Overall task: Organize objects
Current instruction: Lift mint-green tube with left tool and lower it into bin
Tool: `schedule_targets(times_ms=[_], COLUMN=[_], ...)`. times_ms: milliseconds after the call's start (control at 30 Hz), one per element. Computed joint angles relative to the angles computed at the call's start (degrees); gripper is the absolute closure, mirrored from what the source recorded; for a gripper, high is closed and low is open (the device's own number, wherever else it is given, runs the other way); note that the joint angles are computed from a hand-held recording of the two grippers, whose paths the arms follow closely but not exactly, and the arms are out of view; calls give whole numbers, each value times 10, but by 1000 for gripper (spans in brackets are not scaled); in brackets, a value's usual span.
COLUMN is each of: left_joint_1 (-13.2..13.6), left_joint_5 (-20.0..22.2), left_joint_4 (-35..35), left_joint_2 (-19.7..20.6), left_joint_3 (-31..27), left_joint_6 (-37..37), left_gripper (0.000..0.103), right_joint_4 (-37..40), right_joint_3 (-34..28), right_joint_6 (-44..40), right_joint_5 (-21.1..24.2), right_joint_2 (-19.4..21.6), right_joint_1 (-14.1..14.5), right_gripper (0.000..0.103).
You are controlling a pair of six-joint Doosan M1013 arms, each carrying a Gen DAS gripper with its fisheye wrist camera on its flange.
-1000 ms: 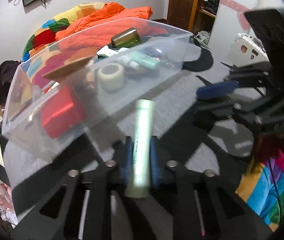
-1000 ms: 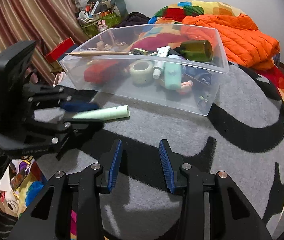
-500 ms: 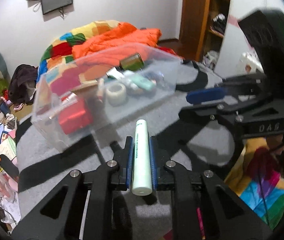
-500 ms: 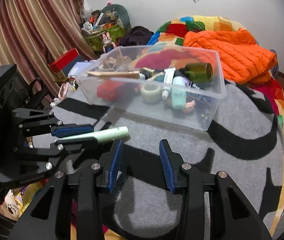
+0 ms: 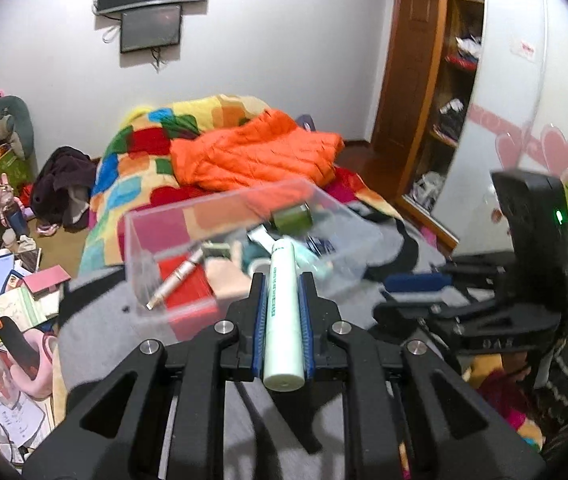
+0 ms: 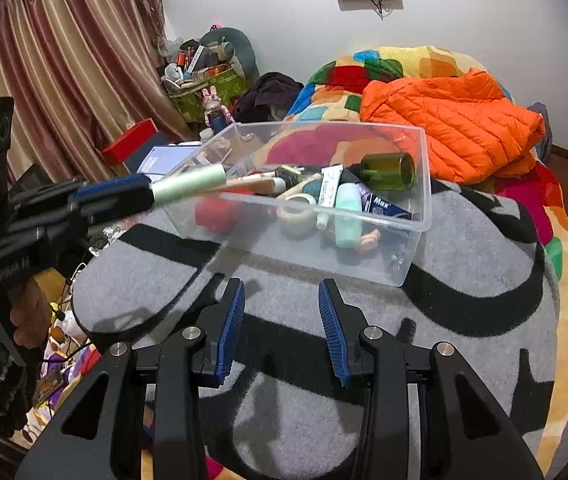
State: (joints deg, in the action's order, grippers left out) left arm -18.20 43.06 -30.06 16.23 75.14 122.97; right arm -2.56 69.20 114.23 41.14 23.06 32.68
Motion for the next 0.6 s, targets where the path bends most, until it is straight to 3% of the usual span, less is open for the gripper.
schedule_targets(times_ms=[233,333,467,600], left_joint_1=[3,4,14,21], left_joint_5=[-1,32,82,76], left_joint_4=[59,94,76,30], left_joint_2=[34,61,91,88], left_joint_3=[-47,-78,-109,-96], left_joint_6=[-77,-124,-148,-134], left_gripper=[88,88,88,88], right_joint_4=[-7,-16,-24,-26], right_joint_3=[-5,-12,-18,-20], right_joint_6=[13,15,11,5], right_joint_5=[-14,-14,-9,-9], right_joint_2=[1,6,9,10], right_joint_1=[-2,-1,2,4], right_gripper=[68,68,68,68])
